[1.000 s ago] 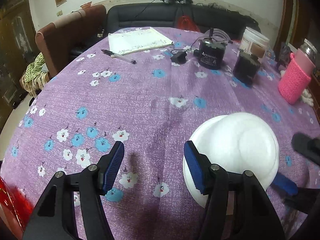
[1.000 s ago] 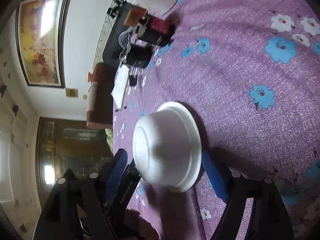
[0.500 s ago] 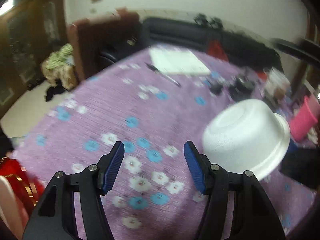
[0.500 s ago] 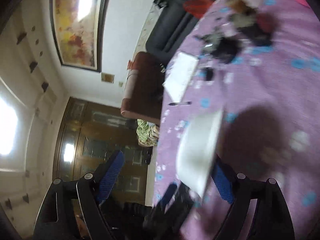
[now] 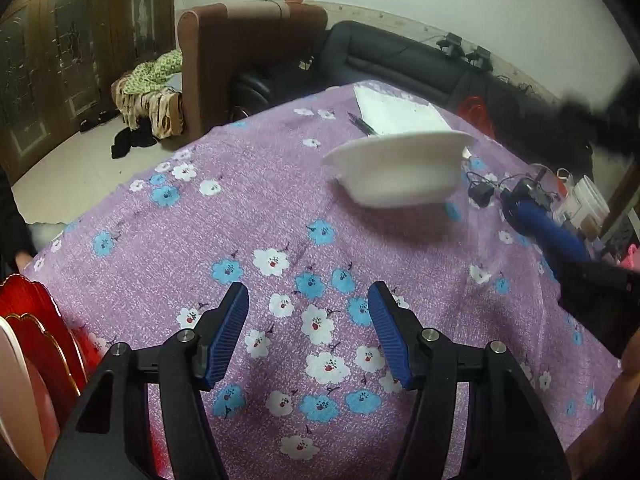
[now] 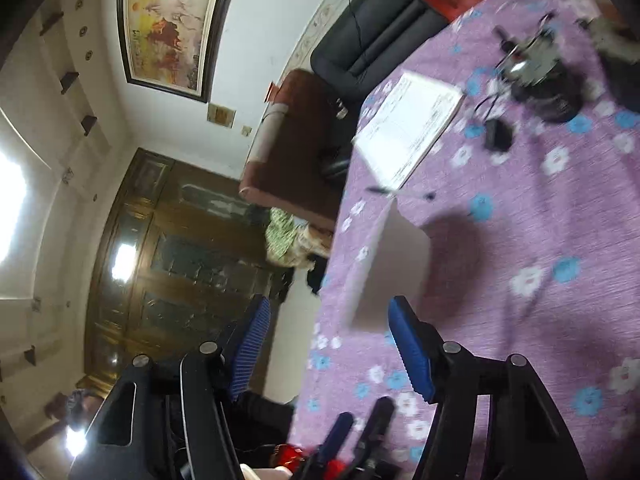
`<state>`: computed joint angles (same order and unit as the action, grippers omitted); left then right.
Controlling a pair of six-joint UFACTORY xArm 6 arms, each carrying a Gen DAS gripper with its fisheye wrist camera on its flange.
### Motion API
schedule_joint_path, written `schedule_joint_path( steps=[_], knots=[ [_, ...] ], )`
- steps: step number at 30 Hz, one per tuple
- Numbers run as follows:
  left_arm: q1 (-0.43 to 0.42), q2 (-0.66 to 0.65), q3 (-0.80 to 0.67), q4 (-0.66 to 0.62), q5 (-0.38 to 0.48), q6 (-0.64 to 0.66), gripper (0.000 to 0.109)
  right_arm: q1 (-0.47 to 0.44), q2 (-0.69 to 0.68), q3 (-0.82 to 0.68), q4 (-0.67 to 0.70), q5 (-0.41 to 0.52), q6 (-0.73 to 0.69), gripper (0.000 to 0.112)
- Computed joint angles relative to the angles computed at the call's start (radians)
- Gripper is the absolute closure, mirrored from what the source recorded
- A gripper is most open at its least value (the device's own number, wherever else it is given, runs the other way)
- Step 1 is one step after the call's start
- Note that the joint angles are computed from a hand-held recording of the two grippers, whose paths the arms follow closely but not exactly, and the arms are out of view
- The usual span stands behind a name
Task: Organize plates and bowls
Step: 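Grasp the white bowl rim with the right tool and lift it, then turn the white bowl upright with the right tool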
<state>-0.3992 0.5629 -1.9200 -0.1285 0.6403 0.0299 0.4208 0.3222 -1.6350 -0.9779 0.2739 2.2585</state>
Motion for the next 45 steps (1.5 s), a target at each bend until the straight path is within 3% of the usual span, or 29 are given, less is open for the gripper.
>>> schedule_joint_path(
  steps=[1, 4, 8, 11, 14, 17, 19, 22, 24, 25, 27, 30, 37, 41, 45],
  knots=[
    [-0.001, -0.003, 0.007, 0.008, -0.012, -0.007, 0.047, 0.008, -0.026, 0.030, 0.032, 0.044, -0.029, 0.048],
    [-0.001, -0.002, 0.012, 0.018, -0.015, -0.020, 0.047, -0.004, -0.069, 0.098, 0.016, 0.037, 0.031, 0.046],
    [0.001, 0.029, -0.032, 0.011, 0.049, -0.021, 0.047, 0.018, -0.056, 0.074, 0.216, 0.137, -0.198, 0.045],
    [0.003, 0.044, -0.056, 0.008, 0.077, -0.031, 0.047, 0.011, -0.058, 0.089, 0.249, 0.142, -0.202, 0.045],
    [0.002, 0.030, -0.036, 0.010, 0.060, -0.034, 0.047, 0.026, -0.066, 0.086, 0.286, 0.238, -0.227, 0.045],
    [0.000, 0.015, -0.009, 0.019, 0.028, -0.036, 0.047, 0.022, -0.052, 0.077, 0.354, 0.242, -0.284, 0.045],
    [0.000, 0.012, -0.003, 0.021, 0.021, -0.038, 0.047, 0.030, -0.020, 0.022, 0.395, 0.299, -0.352, 0.045],
    [0.002, 0.025, -0.025, 0.012, 0.044, -0.037, 0.047, 0.031, 0.025, -0.042, 0.443, 0.360, -0.413, 0.050],
    [0.003, 0.030, -0.033, 0.010, 0.054, -0.038, 0.047, 0.025, 0.048, -0.068, 0.476, 0.375, -0.441, 0.060],
    [0.003, 0.030, -0.035, 0.010, 0.056, -0.038, 0.047, 0.024, 0.059, -0.082, 0.487, 0.393, -0.453, 0.066],
    [0.003, 0.029, -0.034, 0.007, 0.056, -0.035, 0.047, 0.023, 0.068, -0.091, 0.500, 0.399, -0.463, 0.092],
    [0.002, 0.033, -0.042, 0.005, 0.061, -0.032, 0.047, 0.027, 0.076, -0.106, 0.501, 0.424, -0.459, 0.102],
    [-0.001, 0.027, -0.033, -0.008, 0.067, -0.015, 0.047, 0.035, 0.012, -0.033, 0.459, 0.443, -0.392, 0.106],
    [-0.010, 0.005, 0.001, -0.025, 0.062, 0.020, 0.047, 0.040, -0.093, 0.105, 0.418, 0.405, -0.305, 0.106],
    [-0.015, -0.025, 0.035, -0.059, 0.063, 0.062, 0.047, 0.070, -0.204, 0.228, 0.370, 0.433, -0.224, 0.106]
  ],
)
